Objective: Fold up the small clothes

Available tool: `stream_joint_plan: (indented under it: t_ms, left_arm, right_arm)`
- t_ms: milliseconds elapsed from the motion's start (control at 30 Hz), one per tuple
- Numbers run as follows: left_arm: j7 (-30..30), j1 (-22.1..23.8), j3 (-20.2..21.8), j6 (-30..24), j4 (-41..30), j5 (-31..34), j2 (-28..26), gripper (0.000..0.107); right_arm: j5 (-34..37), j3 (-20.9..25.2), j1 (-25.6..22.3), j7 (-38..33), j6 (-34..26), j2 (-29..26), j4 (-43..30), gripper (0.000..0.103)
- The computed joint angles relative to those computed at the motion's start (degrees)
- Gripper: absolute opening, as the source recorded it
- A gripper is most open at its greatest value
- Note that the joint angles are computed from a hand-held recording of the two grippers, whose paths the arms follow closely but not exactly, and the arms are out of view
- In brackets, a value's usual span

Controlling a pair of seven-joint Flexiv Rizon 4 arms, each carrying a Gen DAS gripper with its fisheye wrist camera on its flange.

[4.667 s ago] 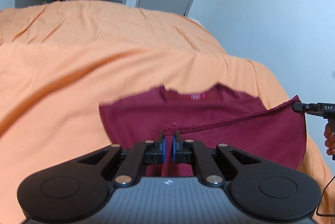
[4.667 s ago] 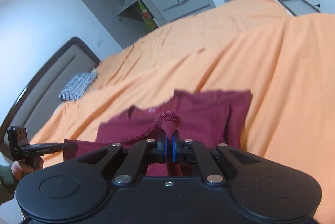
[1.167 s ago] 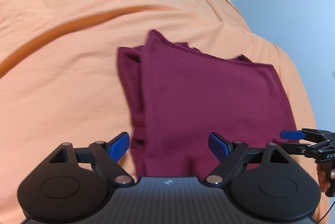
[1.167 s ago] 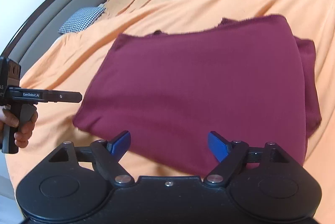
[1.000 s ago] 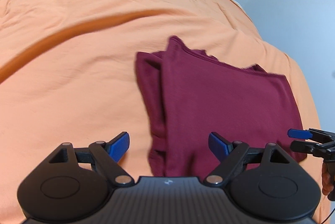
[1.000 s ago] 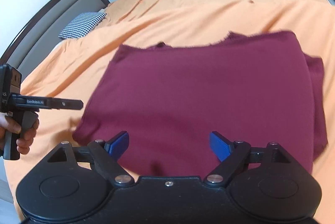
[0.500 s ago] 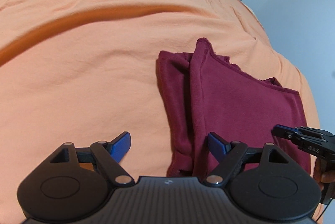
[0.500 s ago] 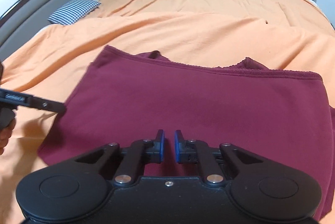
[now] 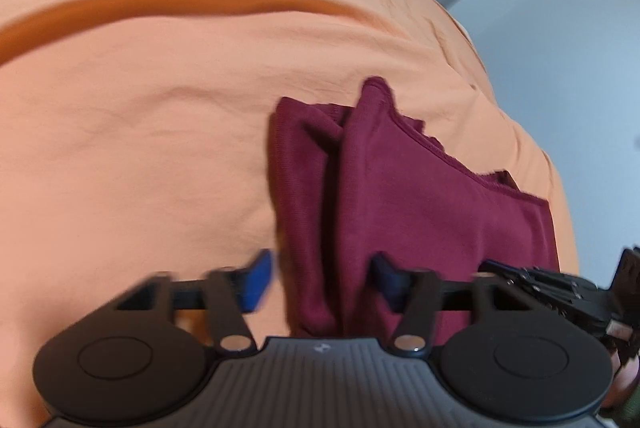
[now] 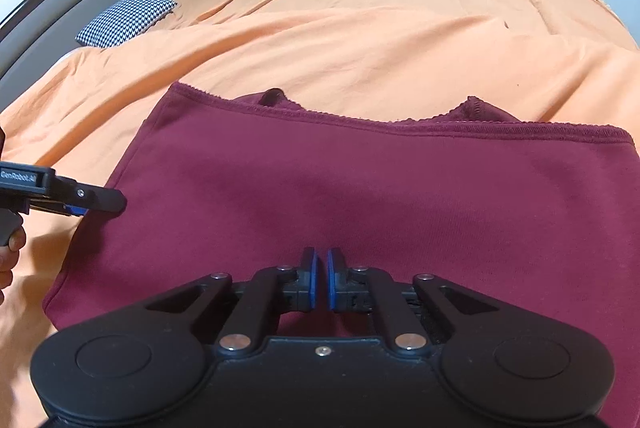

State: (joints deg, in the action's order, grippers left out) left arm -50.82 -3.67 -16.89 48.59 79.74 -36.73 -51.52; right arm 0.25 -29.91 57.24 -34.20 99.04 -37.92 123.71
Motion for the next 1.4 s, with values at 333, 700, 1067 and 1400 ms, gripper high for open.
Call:
stream_joint_plan:
  t_ms: [333,700,1067,1400]
  left_arm:
    - [4.23,-1.43,-1.70,5.40,4.82,-0.04,6.02,0.014]
    - [5.47,-12.59,-1.58,5.06,3.71,3.96,6.90,0.014]
    - [16.60,-5.57,-8.79,5.84,15.61,-4.84,12.82,0.033]
    - [11.77,-6.27,0.18,6.70,17.91,-9.22,16.43,0.047]
  right_arm:
    - [-0.30,6.13,-6.33,0.48,1.05,-1.01,-1.94,0.004]
    - [22.34,18.66,-12.46,7.00,23.84,1.40,5.00,0.031]
    - [22.99,36.37,-27.02,13.80,38.86,-2.95,5.83,0.056]
    - [15.45,36.16,-28.90,11.59,35.94,-5.81,1.46,0.058]
